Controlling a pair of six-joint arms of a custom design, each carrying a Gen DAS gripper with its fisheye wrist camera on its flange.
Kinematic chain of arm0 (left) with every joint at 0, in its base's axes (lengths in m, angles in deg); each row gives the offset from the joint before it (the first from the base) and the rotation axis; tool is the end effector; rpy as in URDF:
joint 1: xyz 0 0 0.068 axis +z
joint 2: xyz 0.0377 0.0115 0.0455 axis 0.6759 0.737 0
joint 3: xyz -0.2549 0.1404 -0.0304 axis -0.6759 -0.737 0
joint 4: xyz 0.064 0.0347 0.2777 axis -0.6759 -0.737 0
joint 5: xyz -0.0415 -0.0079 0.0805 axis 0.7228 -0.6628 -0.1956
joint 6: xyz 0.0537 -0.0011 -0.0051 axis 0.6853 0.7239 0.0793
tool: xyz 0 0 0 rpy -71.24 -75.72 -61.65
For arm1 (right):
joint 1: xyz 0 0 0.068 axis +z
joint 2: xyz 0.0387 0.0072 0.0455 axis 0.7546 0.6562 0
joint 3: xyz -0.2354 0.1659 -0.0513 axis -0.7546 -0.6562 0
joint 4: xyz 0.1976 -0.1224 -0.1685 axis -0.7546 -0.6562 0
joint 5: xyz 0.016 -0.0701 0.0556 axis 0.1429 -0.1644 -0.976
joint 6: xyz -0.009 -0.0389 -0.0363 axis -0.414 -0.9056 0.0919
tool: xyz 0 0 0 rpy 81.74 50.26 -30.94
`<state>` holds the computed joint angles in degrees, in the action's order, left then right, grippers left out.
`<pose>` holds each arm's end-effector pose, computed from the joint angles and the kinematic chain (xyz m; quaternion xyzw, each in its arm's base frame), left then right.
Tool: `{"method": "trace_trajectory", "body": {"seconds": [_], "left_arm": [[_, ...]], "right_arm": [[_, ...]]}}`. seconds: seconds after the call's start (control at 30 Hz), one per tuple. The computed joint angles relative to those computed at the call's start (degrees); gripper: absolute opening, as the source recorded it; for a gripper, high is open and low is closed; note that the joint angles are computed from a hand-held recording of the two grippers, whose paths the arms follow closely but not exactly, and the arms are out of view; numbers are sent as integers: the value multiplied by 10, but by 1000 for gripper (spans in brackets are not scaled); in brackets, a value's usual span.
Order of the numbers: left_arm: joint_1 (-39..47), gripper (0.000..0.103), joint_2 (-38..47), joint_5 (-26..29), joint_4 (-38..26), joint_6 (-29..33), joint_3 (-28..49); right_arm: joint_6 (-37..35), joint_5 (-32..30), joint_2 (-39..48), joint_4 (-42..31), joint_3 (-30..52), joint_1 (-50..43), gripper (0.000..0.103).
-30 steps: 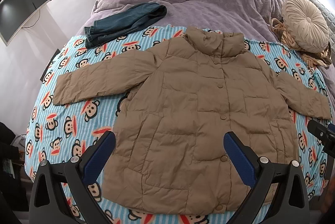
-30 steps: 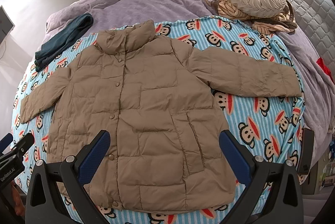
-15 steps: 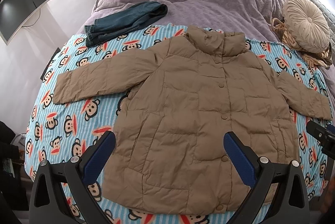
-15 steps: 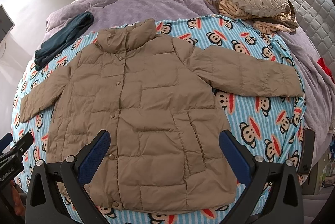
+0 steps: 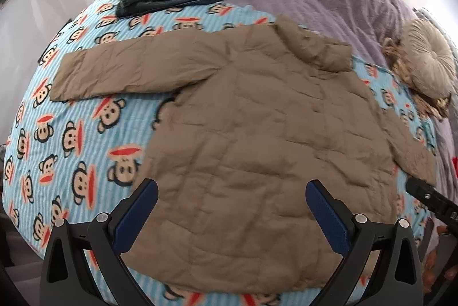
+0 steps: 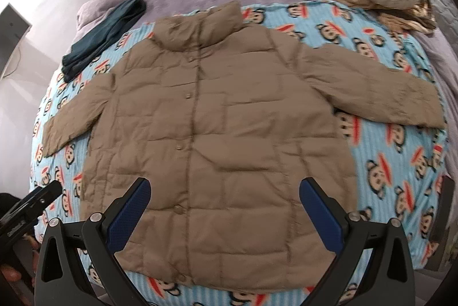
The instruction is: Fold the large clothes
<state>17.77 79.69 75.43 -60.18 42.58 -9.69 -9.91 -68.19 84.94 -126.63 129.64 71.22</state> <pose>0.2325 -0.1004 0.2625 -0.1884 0.9642 -0.0251 0.1848 0.2391 0.0998 0.3214 -0.0404 0.9826 0.0870 0.1589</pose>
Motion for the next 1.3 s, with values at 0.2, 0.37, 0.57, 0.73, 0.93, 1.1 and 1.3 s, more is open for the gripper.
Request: {"method": "trace_trajectory", "body": {"seconds": [0.2,0.37,0.57,0.73,0.93,1.1,1.3], "left_arm": [[168,103,3,48,106,81,-80],[331,103,54,127,248,161,-132],[508,103,205,226,403,208,-125],[578,103,311,271,469,184,-83],[579,102,349,248,510,150,-37],[590,8,375,231,510,150,-3],[590,7,296,255,511,205,-18]], "right_arm": [[35,-21,75,57,6,60,103],[65,-50,162,112,25,106,103],[53,-64,280,124,103,159,103],[51,-69,359,143,172,182,103],[54,-73,452,148,277,199,103],[58,-84,507,157,344,209,103],[74,-102,558,185,409,208,102]]}}
